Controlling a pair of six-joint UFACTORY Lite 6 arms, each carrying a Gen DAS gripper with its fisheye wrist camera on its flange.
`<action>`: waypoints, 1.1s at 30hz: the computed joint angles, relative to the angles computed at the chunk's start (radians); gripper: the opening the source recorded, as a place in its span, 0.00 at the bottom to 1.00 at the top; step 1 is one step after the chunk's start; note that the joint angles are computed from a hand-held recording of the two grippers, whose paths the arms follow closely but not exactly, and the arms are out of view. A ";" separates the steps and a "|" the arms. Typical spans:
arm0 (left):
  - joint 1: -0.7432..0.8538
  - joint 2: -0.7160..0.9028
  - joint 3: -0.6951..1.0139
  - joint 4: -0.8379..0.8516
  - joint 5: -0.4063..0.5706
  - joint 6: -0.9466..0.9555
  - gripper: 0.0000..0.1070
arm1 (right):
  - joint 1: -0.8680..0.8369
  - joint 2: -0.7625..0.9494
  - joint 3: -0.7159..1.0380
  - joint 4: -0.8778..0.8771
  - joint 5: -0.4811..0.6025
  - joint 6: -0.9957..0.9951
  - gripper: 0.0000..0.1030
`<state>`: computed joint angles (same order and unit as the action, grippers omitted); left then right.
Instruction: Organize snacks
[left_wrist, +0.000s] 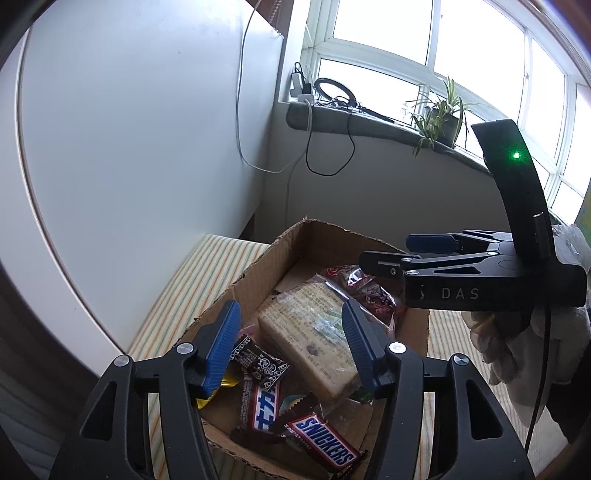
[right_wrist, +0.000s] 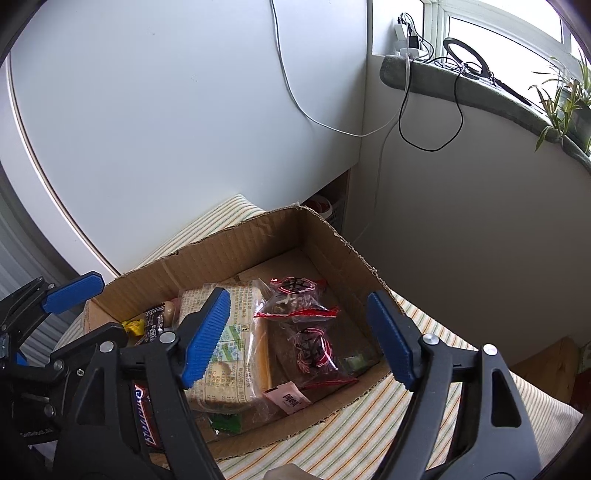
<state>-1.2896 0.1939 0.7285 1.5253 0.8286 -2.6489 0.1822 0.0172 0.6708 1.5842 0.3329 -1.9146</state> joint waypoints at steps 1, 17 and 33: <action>-0.005 -0.002 0.000 -0.006 0.002 0.003 0.53 | 0.003 -0.011 -0.009 0.006 -0.003 -0.006 0.77; -0.115 -0.023 0.005 -0.134 0.083 0.050 0.60 | -0.001 -0.288 -0.206 0.021 -0.016 0.015 0.78; -0.371 -0.006 0.060 -0.339 0.294 0.034 0.67 | -0.111 -1.057 -0.513 -0.739 0.161 0.852 0.88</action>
